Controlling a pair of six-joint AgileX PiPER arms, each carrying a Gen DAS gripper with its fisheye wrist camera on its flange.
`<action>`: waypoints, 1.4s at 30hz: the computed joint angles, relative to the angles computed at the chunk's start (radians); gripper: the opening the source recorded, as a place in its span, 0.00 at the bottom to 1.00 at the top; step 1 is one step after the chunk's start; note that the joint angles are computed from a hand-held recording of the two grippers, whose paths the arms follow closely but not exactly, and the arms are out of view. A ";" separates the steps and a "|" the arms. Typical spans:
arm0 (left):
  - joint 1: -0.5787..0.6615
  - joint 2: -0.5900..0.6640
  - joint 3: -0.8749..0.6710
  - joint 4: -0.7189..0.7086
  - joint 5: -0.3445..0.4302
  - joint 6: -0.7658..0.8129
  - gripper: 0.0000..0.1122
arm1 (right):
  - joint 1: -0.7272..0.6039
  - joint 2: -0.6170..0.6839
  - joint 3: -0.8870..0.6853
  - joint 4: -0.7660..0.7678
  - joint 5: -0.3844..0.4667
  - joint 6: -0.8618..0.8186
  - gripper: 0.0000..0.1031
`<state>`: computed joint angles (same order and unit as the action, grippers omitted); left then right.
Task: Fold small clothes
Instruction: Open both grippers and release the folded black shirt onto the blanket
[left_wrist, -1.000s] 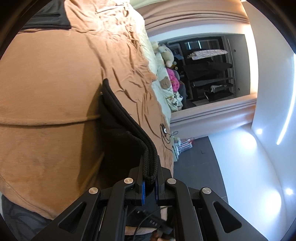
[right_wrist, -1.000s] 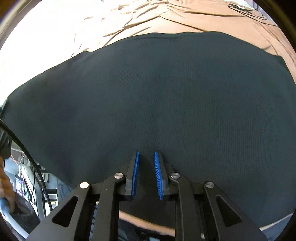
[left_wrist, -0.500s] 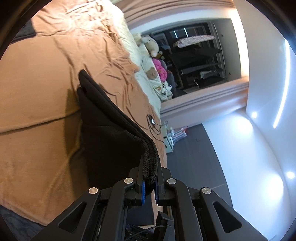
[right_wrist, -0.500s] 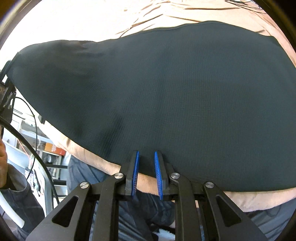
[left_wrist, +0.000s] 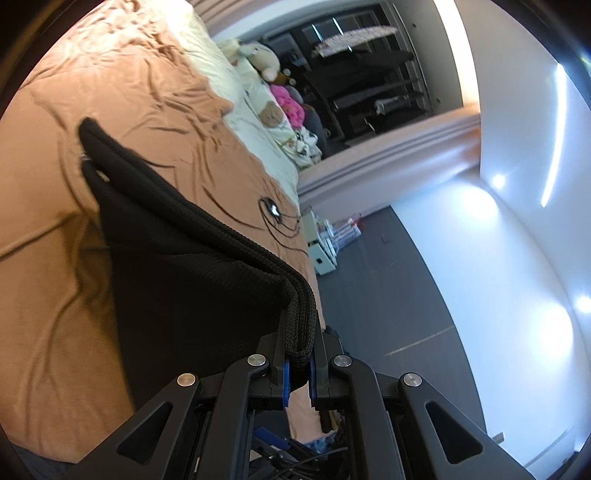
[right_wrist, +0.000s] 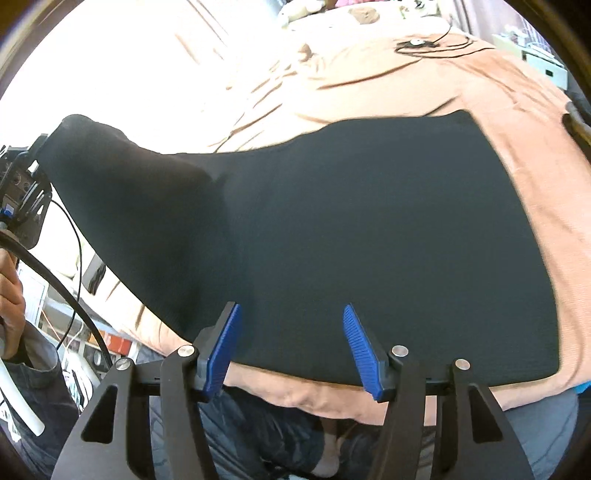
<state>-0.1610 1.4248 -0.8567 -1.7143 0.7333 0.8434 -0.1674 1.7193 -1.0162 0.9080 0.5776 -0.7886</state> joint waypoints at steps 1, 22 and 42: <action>-0.031 0.016 -0.027 0.004 -0.017 -0.010 0.06 | -0.017 -0.004 0.007 0.019 0.005 -0.020 0.54; -0.488 0.431 -0.460 0.277 -0.209 -0.312 0.06 | -0.527 -0.114 0.124 0.120 0.273 -0.291 0.54; -0.523 0.555 -0.494 0.555 -0.240 -0.585 0.64 | -0.519 -0.053 0.080 0.045 0.268 -0.277 0.62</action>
